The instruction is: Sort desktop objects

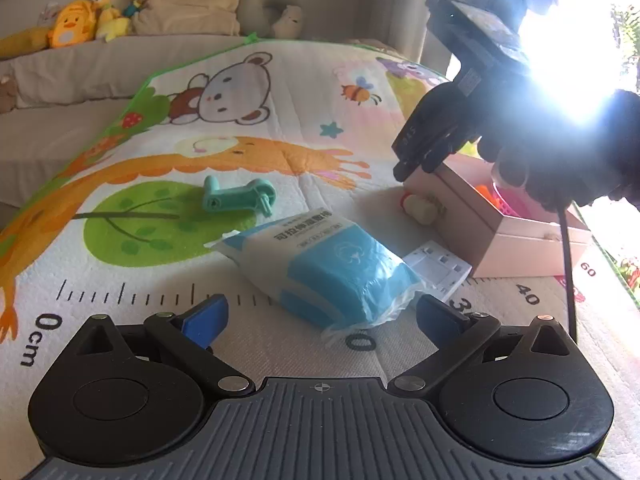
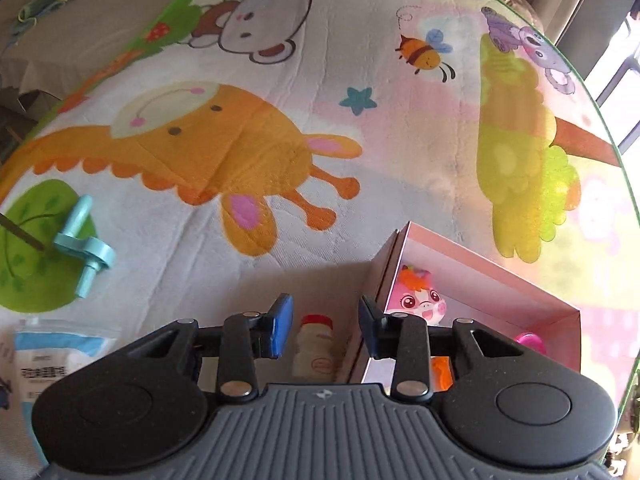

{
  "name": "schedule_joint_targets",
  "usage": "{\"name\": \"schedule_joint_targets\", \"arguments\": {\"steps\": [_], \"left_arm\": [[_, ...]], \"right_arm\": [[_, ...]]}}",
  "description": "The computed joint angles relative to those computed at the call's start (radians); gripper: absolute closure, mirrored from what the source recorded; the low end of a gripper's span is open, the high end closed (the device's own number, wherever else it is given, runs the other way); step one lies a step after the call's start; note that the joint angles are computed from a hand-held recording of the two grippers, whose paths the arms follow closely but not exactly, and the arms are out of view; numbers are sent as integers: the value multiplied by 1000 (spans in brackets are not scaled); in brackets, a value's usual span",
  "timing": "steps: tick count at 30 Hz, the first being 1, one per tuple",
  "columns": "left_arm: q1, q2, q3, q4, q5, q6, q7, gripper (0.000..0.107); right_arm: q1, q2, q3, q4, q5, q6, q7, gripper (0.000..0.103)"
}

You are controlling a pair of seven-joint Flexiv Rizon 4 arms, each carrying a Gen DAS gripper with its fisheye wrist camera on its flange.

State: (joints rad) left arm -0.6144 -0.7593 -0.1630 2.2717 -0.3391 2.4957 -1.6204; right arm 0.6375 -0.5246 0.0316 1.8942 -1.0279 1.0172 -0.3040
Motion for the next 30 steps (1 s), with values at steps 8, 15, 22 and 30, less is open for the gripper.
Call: {"name": "schedule_joint_targets", "arguments": {"steps": [8, 15, 22, 30], "left_arm": [[29, -2, -9, 8, 43, 7, -41, 4], [15, 2, -1, 14, 25, 9, -31, 4], [-34, 37, 22, 21, -78, -76, 12, 4], [-168, 67, 81, 0, -273, -170, 174, 4]], "right_arm": [[43, -86, 10, -81, 62, -130, -108, 78], [47, -39, 51, -8, 93, -94, -125, 81], [26, 89, 102, 218, 73, 152, -96, 81], [17, 231, -30, 437, -592, 339, 478, 76]]}}
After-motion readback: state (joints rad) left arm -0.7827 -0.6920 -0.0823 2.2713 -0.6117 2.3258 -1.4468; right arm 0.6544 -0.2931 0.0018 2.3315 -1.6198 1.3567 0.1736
